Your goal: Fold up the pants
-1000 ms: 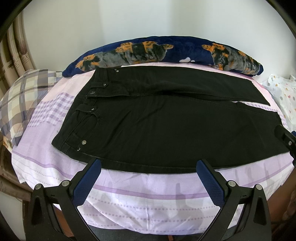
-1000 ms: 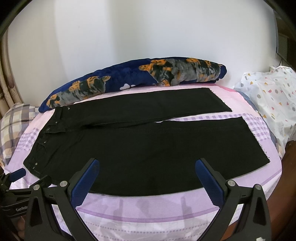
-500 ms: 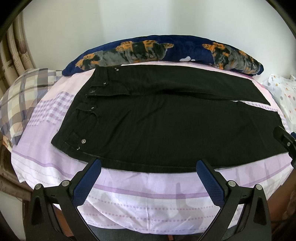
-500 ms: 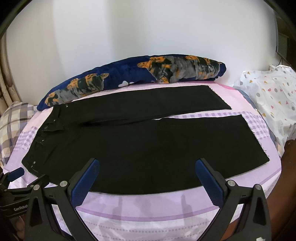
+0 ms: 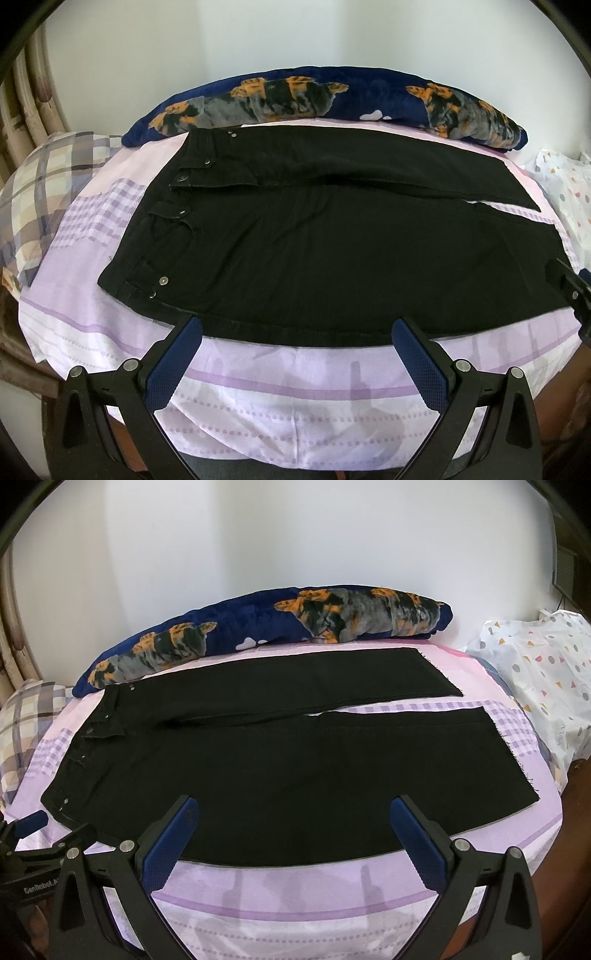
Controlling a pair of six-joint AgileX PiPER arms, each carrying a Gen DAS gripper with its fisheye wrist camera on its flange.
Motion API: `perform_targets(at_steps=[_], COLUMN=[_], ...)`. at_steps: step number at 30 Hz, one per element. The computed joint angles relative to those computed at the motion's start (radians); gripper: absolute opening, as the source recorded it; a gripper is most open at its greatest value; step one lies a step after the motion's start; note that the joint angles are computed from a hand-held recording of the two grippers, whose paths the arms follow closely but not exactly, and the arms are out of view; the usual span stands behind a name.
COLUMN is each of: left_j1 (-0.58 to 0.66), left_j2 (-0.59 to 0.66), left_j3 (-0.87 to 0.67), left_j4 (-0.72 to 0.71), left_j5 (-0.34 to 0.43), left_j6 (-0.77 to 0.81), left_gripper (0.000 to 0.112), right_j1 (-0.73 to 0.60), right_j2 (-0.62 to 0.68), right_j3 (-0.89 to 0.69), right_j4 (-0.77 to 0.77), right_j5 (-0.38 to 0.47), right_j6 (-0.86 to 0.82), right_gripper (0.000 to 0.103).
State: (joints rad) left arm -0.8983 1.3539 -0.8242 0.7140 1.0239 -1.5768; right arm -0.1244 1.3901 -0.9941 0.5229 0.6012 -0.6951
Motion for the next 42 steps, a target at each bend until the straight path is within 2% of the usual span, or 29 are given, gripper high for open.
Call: perform_targets(at_steps=[4,8,13,17,21,25,27,30,34,39,42], left_j1=[0.062,0.151,0.337,0.518,0.731,0.962,1.057,1.174,1.33,1.41,1.44], left_j2=[-0.009,-0.028,-0.048,-0.044,-0.015,0.054,0.115,0.216,0.406,0.621,0.729], left_j3=[-0.001,0.006,0.007,-0.013,-0.068,-0.161,-0.226,-0.339,-0.52,-0.741,-0.86], left_j4=[-0.023,-0.041,-0.066,-0.092,-0.186,-0.458,-0.644,-0.944,-1.316,-1.436,-1.471], left_j5=[-0.032,-0.063,-0.114,-0.178,-0.275,-0.393,-0.427,-0.401,-0.27,-0.128,-0.052], left_j6=[0.056,0.123,0.268,0.42,0.665,1.065,1.265,1.565,1.913,1.961,1.953], left_gripper=[0.102,0.102,0.102,0.102,0.098,0.088,0.076,0.065,0.052,0.043,0.042], right_j1=[0.006,-0.01,0.037,0.039,0.06,0.101,0.105,0.107,0.142,0.192,0.208], right_j2=[0.01,0.048,0.112,0.181,0.272,0.375,0.432,0.52,0.602,0.698,0.757], right_j3=[0.004,-0.021,-0.089,-0.184,-0.322,-0.485,-0.561,-0.676,-0.78,-0.903,-0.979], right_j4=[-0.009,0.033,-0.034,0.071,0.102,0.052,0.081,0.121,0.094,0.005,-0.022], right_j5=[-0.002,0.036,0.027,0.07,0.122,0.159,0.197,0.278,0.314,0.352,0.381], right_j6=[0.001,-0.021,0.049,-0.025,-0.01,0.088,0.095,0.119,0.169,0.227,0.262], right_gripper=[0.103,0.103,0.103,0.103,0.103,0.103,0.103,0.103,0.103,0.103,0.103])
